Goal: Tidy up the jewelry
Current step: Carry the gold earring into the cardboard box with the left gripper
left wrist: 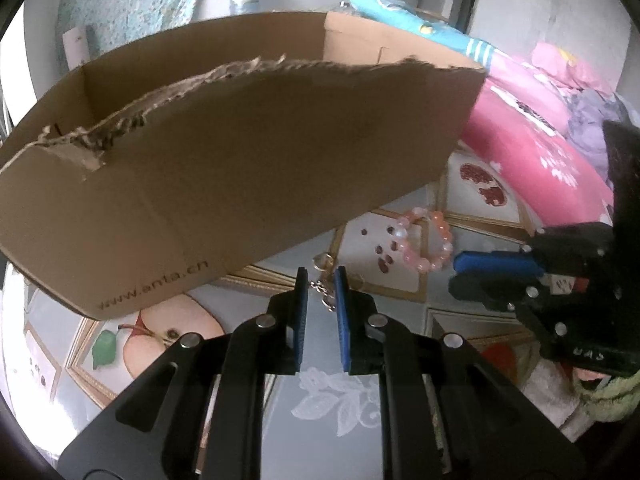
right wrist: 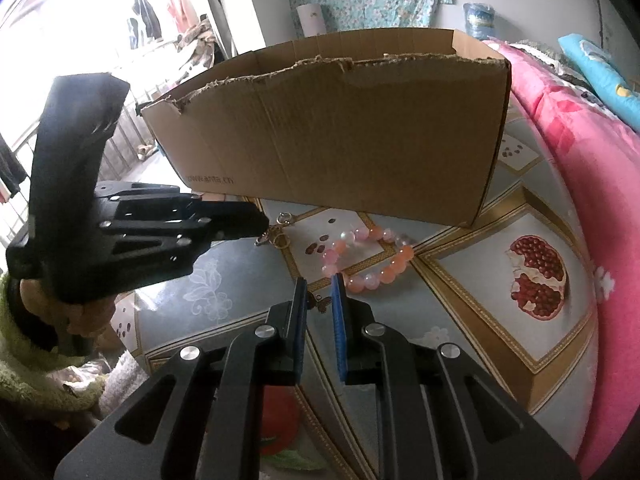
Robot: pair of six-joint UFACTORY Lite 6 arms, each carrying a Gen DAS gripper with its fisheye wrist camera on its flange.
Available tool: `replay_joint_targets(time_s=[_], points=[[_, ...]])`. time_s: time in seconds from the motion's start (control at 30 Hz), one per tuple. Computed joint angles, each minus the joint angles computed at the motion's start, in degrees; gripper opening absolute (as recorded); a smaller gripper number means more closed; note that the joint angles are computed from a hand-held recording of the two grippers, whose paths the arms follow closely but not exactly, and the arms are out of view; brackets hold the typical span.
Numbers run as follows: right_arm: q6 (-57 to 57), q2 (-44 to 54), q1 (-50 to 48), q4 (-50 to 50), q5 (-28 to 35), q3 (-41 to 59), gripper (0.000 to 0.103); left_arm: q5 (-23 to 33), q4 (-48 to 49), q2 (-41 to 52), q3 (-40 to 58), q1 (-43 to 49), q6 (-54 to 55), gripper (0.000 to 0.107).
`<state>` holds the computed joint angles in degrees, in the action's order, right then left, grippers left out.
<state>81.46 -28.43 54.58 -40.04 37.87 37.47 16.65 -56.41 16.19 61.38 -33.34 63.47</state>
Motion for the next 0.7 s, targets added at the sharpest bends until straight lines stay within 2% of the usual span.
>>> replay_joint_targets(time_s=[0.23,0.33,0.43,0.57,0.7], points=[[-0.6,-0.3,-1.0,0.3,-1.0,-0.7,0.013,0.3,6.5,3.0,3.4,-0.8,-6.6,0.011],[-0.7,-0.6,-1.3,0.4,-1.3,-0.9,0.013,-0.3,9.3,2.8,3.3,-1.2,-8.8,0.003],[0.0,-0.6,-0.8,0.0,-1.0,-0.9,0.013,0.8,6.2,2.8,3.3,-0.2,-6.1,0.002],[0.6,-1.3,-0.6,-0.5,-0.7,-1.4,0.013,5.1,-1.5,1.7,2.7,3.1,0.1,0.002],[1.8,-1.7,-0.1,-1.3,-0.3,-1.6,0.013,8.9,-5.0,-0.8,1.8,6.2,2.4,0.002]])
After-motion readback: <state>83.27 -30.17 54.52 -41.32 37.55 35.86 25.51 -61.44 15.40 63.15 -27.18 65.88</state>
